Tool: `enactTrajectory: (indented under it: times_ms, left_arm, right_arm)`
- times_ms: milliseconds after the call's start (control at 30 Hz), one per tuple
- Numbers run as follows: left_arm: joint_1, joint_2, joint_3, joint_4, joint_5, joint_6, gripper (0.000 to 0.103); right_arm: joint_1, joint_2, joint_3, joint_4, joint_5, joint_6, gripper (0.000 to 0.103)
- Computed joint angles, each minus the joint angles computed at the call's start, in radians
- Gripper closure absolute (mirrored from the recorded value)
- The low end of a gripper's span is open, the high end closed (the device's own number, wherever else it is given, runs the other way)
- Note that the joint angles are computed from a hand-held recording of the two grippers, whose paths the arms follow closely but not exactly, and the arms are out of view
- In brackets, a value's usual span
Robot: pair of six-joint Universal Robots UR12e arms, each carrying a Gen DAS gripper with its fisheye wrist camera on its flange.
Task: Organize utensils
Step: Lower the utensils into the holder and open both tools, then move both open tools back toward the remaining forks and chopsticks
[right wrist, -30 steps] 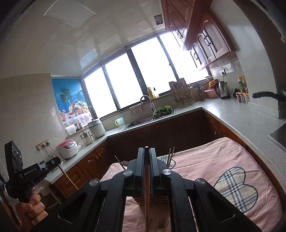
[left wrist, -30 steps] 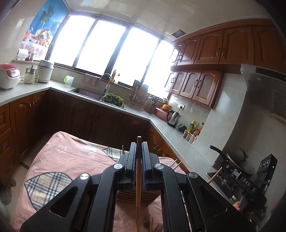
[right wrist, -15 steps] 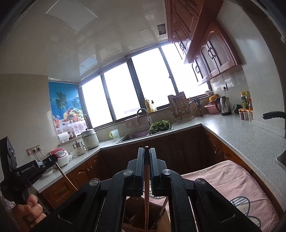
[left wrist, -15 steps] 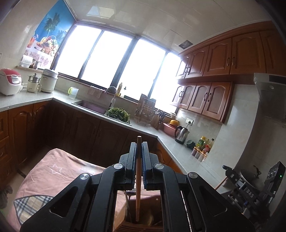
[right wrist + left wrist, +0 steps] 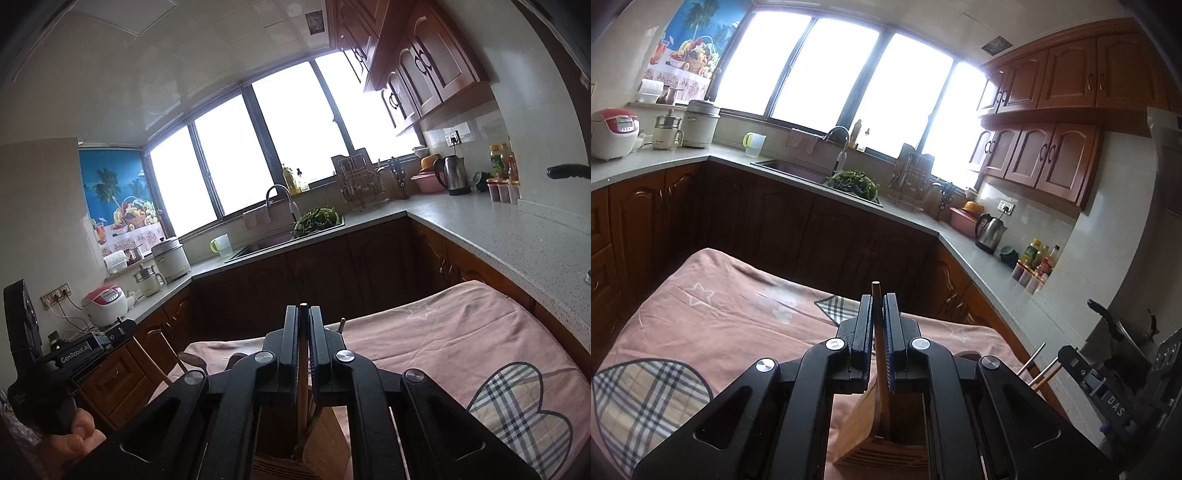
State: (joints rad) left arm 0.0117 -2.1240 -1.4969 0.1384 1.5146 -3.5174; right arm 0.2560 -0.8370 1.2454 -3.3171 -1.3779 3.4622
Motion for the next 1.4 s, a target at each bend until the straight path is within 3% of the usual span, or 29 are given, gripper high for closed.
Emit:
enactTrajectory:
  times_ms: [100,600,667,733,767,800,867,933,1000,1033,1067,1100,1133,1233,1400]
  left_arm:
    - [-0.001,-0.006,0.006,-0.037,-0.013,-0.001,0.098]
    - [0.000,-0.003,0.014,-0.071,-0.026,0.021,0.097]
    - [0.003,0.000,0.012,-0.083,-0.040,0.019,0.092]
    - [0.005,0.005,0.007,-0.091,-0.049,0.014,0.076]
    - [0.007,0.008,0.001,-0.086,-0.054,0.006,0.065]
    - [0.009,0.011,-0.006,-0.076,-0.059,-0.002,0.061]
    - [0.012,0.021,-0.019,-0.070,-0.070,-0.008,0.058]
    - [0.012,0.032,-0.034,-0.073,-0.066,-0.007,0.045]
    - [0.013,0.046,-0.054,-0.062,-0.069,-0.007,0.040]
    - [0.014,0.054,-0.065,-0.061,-0.069,-0.005,0.037]
    - [0.015,0.063,-0.076,-0.063,-0.068,-0.003,0.026]
    - [0.016,0.072,-0.090,-0.061,-0.064,-0.004,0.016]
    - [0.016,0.081,-0.105,-0.052,-0.061,-0.009,0.013]
    - [0.019,0.109,-0.150,-0.045,-0.060,-0.011,0.006]
    - [0.018,0.155,-0.224,-0.066,-0.063,0.006,0.005]
  right_arm:
    - [-0.003,0.002,0.001,0.026,0.015,0.008,0.098]
    - [-0.007,-0.002,-0.009,0.079,0.023,0.017,0.093]
    - [-0.007,-0.004,-0.007,0.080,0.023,0.020,0.093]
    - [-0.008,-0.009,-0.001,0.077,0.026,0.027,0.092]
    - [-0.009,-0.012,0.003,0.072,0.028,0.032,0.088]
    - [-0.009,-0.016,0.010,0.064,0.024,0.036,0.084]
    - [-0.010,-0.024,0.026,0.043,0.020,0.045,0.064]
    - [-0.012,-0.033,0.042,0.023,0.015,0.058,0.053]
    - [-0.016,-0.042,0.058,0.013,0.025,0.073,0.046]
    - [-0.018,-0.047,0.067,0.009,0.028,0.082,0.033]
    - [-0.020,-0.052,0.078,0.000,0.031,0.091,0.021]
    - [-0.022,-0.058,0.089,-0.011,0.033,0.101,0.016]
    - [-0.024,-0.064,0.103,-0.023,0.034,0.108,0.009]
    - [-0.027,-0.085,0.146,-0.046,0.039,0.115,0.002]
    - [-0.030,-0.125,0.222,-0.050,0.057,0.127,0.002]
